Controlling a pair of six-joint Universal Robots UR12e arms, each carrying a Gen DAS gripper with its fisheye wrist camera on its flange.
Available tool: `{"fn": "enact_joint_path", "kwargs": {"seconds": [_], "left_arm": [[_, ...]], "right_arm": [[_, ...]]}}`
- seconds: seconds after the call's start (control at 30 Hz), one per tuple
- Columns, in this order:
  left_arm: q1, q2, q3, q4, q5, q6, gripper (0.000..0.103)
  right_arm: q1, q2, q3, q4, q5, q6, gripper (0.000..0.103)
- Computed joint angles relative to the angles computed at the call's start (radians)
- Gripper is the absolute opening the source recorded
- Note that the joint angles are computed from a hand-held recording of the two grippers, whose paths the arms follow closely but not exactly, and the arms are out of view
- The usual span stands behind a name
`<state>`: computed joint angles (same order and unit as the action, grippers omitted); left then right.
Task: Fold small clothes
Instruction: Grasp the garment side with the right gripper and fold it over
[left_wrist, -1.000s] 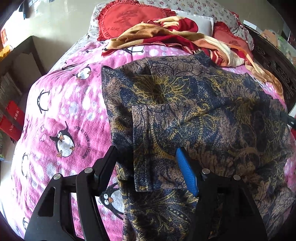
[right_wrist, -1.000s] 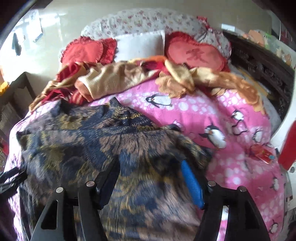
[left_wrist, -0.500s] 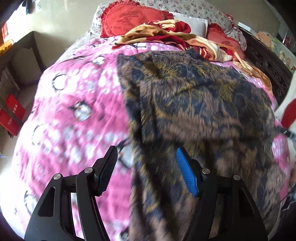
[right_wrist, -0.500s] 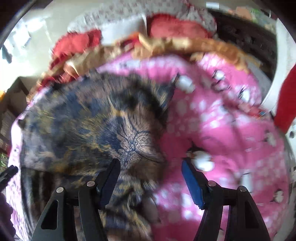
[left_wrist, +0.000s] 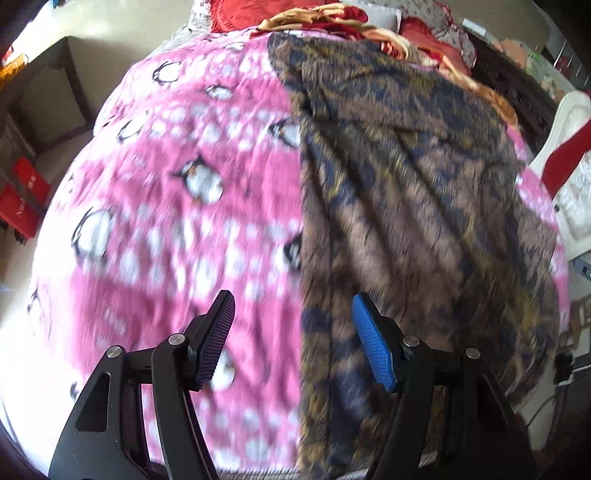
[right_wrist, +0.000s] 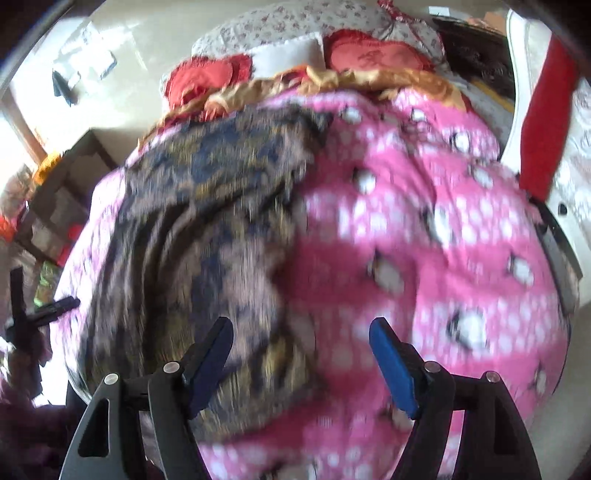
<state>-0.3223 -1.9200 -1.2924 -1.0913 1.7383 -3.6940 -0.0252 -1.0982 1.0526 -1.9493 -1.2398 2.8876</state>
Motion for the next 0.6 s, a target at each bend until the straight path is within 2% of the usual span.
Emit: {"fn": "enact_joint_path", "kwargs": {"seconds": [0.17,0.33,0.4,0.43,0.47,0.5,0.6], "left_arm": [[-0.020,0.008,-0.011,-0.035,0.040,0.000,0.066],[-0.031,0.016,-0.020,-0.027,0.054,-0.004,0.066],[-0.031,0.020,-0.024,-0.023,0.056,-0.002,0.066],[-0.031,0.021,-0.026,-0.022,0.056,-0.003,0.066],[-0.030,0.023,-0.029,-0.022,0.054,-0.005,0.066],[-0.029,0.025,-0.031,-0.024,0.052,-0.006,0.066],[-0.027,0.030,-0.035,-0.031,0.045,-0.014,0.066]], "right_arm": [[0.008,-0.023,0.086,-0.026,-0.043,0.011,0.074],[0.015,-0.011,0.103,-0.062,-0.044,0.052,0.072],[0.022,-0.005,0.095,-0.044,-0.054,0.048,0.038],[0.021,-0.006,0.095,-0.038,-0.037,0.037,0.024],[0.024,-0.016,0.112,-0.069,-0.039,0.034,0.015],[0.027,-0.024,0.123,-0.089,-0.049,0.022,0.007],[0.018,-0.059,0.157,-0.119,-0.029,0.015,0.005]]}}
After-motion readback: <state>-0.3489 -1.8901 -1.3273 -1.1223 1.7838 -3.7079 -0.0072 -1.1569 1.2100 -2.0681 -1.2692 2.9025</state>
